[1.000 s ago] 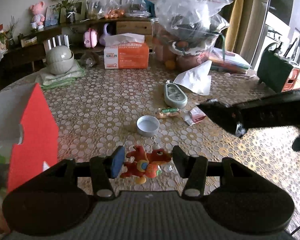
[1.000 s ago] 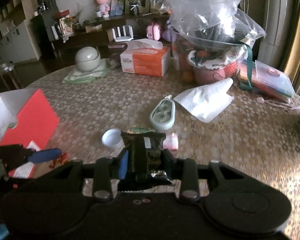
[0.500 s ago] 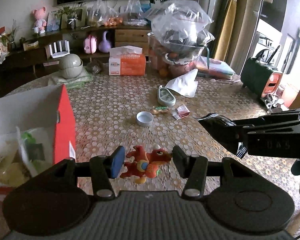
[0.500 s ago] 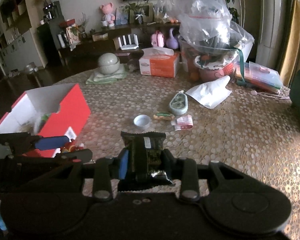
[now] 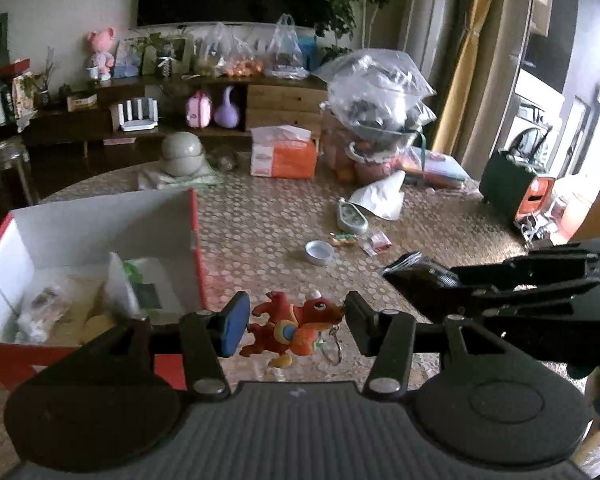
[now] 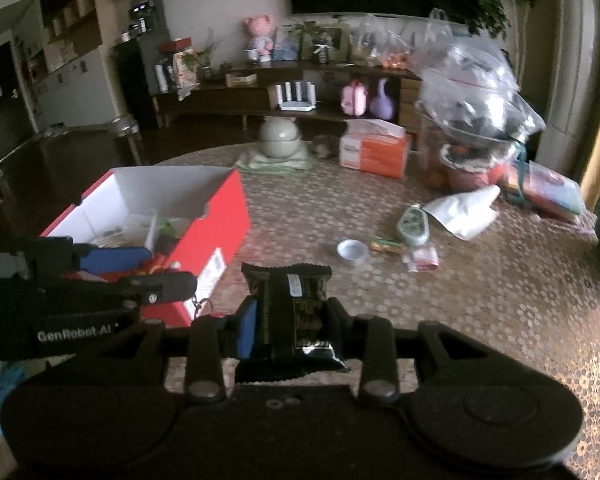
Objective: Organize objects
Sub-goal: 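Carry the dragon keychain and black packet over to the red box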
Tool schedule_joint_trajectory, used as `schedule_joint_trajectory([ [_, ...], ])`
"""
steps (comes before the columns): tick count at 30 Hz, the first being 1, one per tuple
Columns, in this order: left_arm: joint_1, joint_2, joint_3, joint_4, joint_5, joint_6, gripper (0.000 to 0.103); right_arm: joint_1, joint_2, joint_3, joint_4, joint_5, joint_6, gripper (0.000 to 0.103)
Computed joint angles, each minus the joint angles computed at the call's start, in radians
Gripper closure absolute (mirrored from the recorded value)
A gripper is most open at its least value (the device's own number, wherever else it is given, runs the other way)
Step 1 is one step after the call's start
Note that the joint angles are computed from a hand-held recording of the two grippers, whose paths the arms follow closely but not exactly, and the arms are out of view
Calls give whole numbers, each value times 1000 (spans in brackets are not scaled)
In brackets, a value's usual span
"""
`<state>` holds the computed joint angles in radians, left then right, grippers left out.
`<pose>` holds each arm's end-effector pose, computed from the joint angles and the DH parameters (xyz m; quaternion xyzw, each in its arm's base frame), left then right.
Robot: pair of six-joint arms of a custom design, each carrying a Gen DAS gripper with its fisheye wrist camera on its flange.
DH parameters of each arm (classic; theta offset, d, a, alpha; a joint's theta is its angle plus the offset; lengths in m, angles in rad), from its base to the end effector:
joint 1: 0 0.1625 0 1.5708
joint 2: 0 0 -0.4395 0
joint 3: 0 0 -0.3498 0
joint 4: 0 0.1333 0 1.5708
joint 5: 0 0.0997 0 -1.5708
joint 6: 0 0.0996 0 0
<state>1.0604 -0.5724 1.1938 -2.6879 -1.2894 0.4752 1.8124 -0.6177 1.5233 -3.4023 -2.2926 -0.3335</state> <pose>-0.2441 -0.7654 0.1602 0.4238 0.8619 -0.2453 0.1317 0.2315 -0.6576 0.1766 0.0862 -0.8475 0.4029 0.3348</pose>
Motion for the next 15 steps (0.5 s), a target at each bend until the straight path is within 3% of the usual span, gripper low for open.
schedule_joint_trajectory([
  [8,37,-28,-35,14,12,16,51,40,88,-131,95,15,-10,68],
  [15,70,-15,-136,47,33,44,51,62,182,-295,199,24,-17,68],
])
